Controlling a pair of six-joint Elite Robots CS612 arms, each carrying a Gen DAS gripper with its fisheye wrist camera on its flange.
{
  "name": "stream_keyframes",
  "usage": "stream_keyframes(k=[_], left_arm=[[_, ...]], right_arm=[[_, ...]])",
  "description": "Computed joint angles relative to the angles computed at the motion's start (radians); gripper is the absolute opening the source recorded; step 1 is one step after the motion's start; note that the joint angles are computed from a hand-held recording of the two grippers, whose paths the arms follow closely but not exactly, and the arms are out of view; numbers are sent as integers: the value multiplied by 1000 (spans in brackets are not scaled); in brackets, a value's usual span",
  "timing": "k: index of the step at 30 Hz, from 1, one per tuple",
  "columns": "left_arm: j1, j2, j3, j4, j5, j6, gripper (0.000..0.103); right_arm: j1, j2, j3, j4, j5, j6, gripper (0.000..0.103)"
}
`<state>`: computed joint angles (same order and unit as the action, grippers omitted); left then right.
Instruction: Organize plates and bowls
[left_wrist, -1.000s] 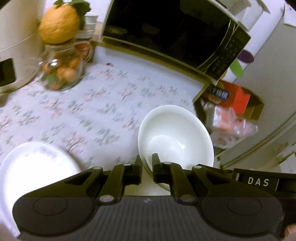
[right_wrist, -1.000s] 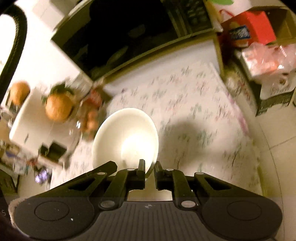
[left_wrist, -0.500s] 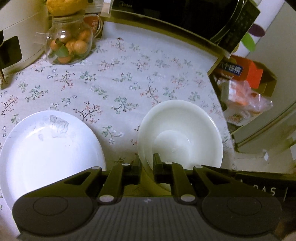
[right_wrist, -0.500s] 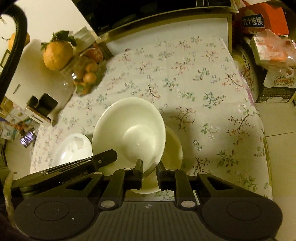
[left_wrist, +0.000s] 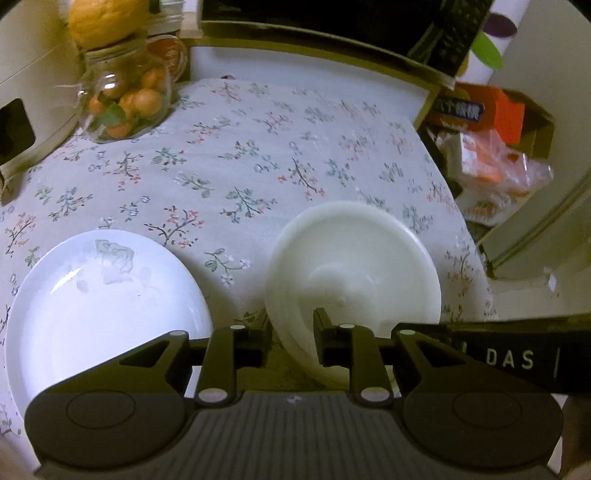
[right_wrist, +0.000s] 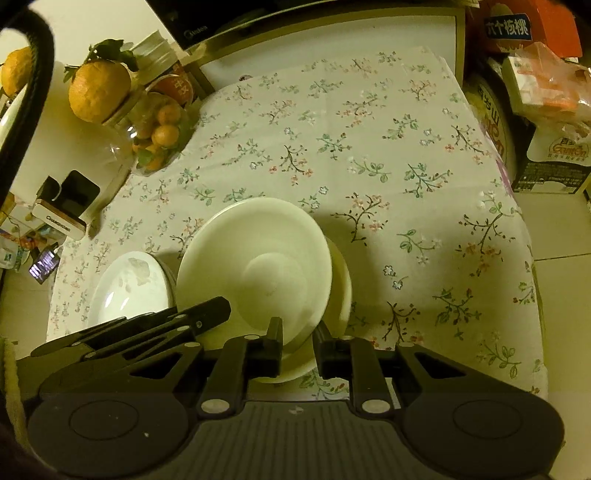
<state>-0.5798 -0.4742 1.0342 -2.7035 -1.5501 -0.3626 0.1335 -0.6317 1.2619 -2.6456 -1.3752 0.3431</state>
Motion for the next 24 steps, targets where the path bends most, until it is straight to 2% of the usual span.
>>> stream_keyframes(k=[8, 12, 17, 19, 24], left_arm=[[0, 11, -18, 18, 9, 7, 22], [1, 14, -23, 26, 6, 5, 23], [2, 13, -23, 29, 3, -3, 24], [3, 12, -22, 29, -1, -5, 25], [4, 10, -19, 24, 1, -7, 29]], right_arm=[[5, 7, -16, 26, -37, -5, 19], [10, 8, -20, 25, -57, -20, 26], [9, 8, -21, 24, -62, -14, 28], [10, 7, -19, 17, -70, -13, 32], [10, 7, -17, 3, -77, -14, 36]])
